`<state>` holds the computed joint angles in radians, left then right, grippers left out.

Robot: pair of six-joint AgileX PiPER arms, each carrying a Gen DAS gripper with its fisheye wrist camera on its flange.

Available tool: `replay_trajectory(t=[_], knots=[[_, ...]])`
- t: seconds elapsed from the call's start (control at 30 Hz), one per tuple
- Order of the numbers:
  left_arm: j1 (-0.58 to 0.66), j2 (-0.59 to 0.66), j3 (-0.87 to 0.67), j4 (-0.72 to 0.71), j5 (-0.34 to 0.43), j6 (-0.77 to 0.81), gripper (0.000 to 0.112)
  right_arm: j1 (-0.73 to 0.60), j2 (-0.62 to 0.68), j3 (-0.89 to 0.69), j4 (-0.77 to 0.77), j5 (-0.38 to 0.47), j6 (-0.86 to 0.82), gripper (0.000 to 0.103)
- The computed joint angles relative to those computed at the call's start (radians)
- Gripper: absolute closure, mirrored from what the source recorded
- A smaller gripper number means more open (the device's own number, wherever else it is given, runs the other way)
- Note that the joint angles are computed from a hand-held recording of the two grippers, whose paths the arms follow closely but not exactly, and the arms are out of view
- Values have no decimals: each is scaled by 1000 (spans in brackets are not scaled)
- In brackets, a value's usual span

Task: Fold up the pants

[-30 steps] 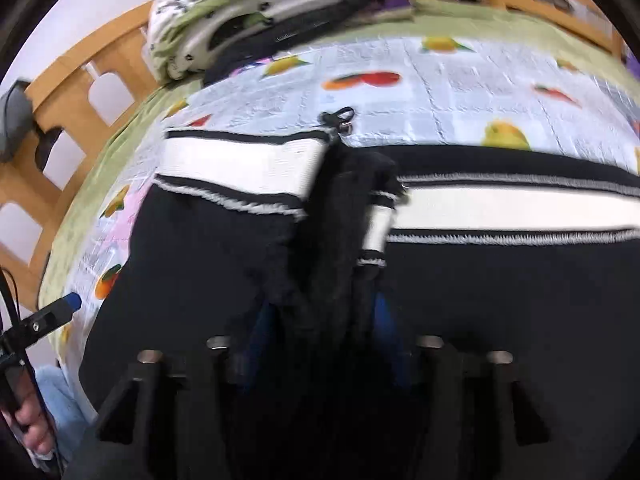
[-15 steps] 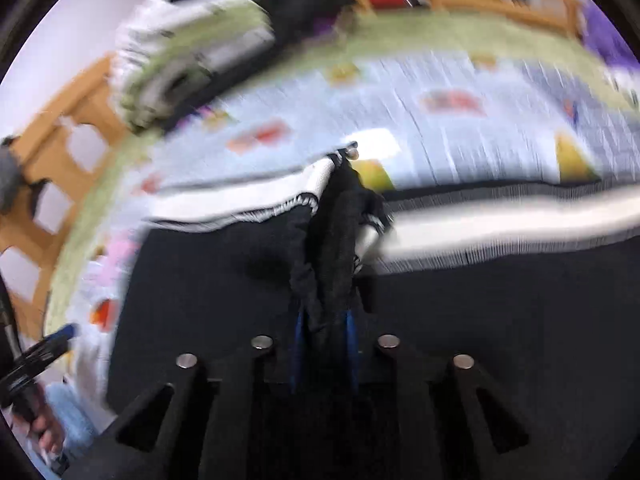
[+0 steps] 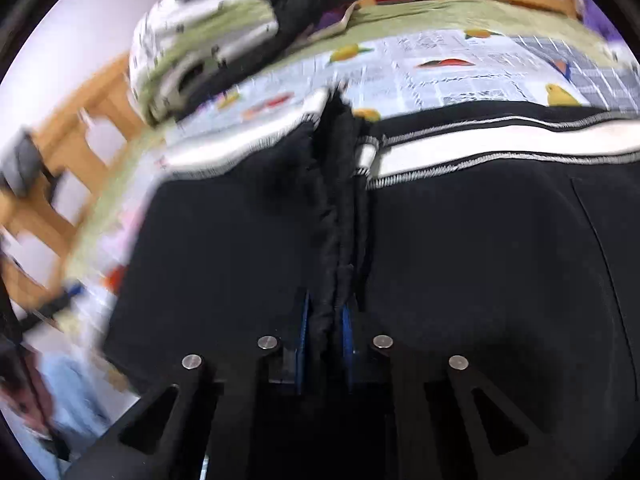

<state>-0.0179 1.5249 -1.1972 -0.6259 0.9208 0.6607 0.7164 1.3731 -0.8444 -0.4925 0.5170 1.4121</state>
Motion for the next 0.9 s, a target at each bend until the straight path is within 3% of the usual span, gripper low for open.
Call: replay_trajectory(t=[0.07,0.13,0.2,0.27,0.33,0.53,0.63,0.67,0.73,0.83,0.9], knots=[[4,-19,7,1,-2,7,51,11,-124,74,-70,-46,118,89],[3,-21,4,1,0,-1,51,65,-185,85,-121,39,187,88],[-11,-2,-6,4,4,-31,51,92,-125,48,-74,136,119,80],[-34,18,-17,27,9,-72,51,68,-40,36,12,143,31,77],[-60,11,-7,40,-7,-73,51,101,-53,53,-37,167,100,76],[-166,32,49,121,-117,-133,51,458,-104,18,-371,536,489,76],[-257,7,156,284,-288,-233,47,440,-36,7,-290,493,426,74],[-281,-4,181,336,-326,-258,44,426,-23,40,-269,437,430,72],[-273,-13,174,325,-308,-239,44,461,-41,105,-314,403,505,72],[-191,23,100,180,-204,-141,43,477,-84,87,-292,446,461,72],[-162,48,64,154,-177,-145,44,521,-158,91,-303,533,486,72]])
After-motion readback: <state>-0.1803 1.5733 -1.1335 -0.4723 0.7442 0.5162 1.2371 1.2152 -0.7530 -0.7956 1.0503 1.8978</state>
